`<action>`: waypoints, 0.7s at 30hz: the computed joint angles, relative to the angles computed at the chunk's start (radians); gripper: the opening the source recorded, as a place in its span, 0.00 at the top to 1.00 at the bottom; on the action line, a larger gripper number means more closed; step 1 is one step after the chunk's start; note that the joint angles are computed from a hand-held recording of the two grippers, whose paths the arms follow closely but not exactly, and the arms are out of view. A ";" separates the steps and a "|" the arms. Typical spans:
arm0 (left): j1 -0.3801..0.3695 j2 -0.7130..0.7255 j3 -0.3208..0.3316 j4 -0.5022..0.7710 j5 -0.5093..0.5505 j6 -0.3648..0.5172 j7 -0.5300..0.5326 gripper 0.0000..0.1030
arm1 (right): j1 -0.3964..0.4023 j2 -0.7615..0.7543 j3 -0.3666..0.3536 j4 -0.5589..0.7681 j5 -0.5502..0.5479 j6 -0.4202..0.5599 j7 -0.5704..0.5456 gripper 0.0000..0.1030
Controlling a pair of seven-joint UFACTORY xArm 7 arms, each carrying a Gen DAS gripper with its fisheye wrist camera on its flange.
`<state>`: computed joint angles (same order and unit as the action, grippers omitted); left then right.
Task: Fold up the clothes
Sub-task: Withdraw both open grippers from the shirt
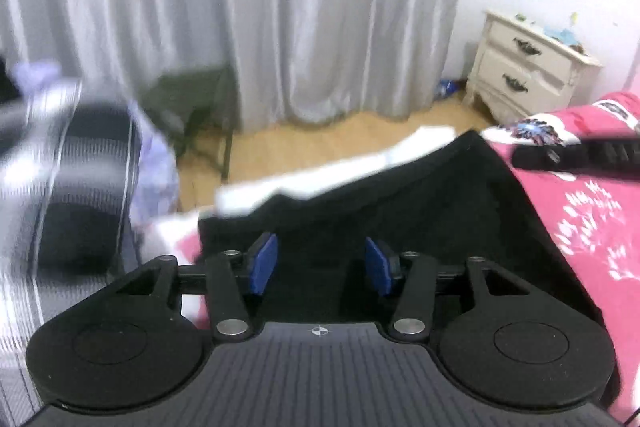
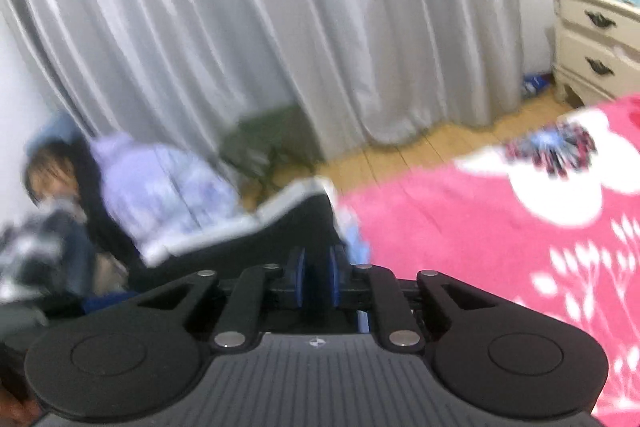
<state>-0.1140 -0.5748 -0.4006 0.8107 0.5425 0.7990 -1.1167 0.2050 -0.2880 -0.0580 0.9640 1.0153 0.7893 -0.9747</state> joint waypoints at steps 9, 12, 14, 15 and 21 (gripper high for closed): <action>0.020 0.059 0.005 0.035 0.038 0.085 -0.106 0.52 | 0.029 0.170 0.103 0.093 -0.063 -0.209 0.123 0.87; -0.002 0.050 0.021 0.032 0.040 0.063 -0.107 0.52 | 0.019 0.164 0.083 0.102 0.014 -0.221 0.130 0.86; -0.005 0.053 0.018 0.027 0.058 0.036 -0.095 0.51 | 0.006 0.144 0.056 0.110 0.063 -0.136 0.081 0.84; -0.006 0.041 0.020 0.016 0.062 0.037 -0.090 0.51 | -0.001 0.137 0.045 0.112 0.079 -0.092 0.060 0.84; -0.006 0.028 0.027 0.003 0.045 0.037 -0.078 0.50 | -0.017 0.083 0.049 0.077 0.037 -0.043 0.055 0.84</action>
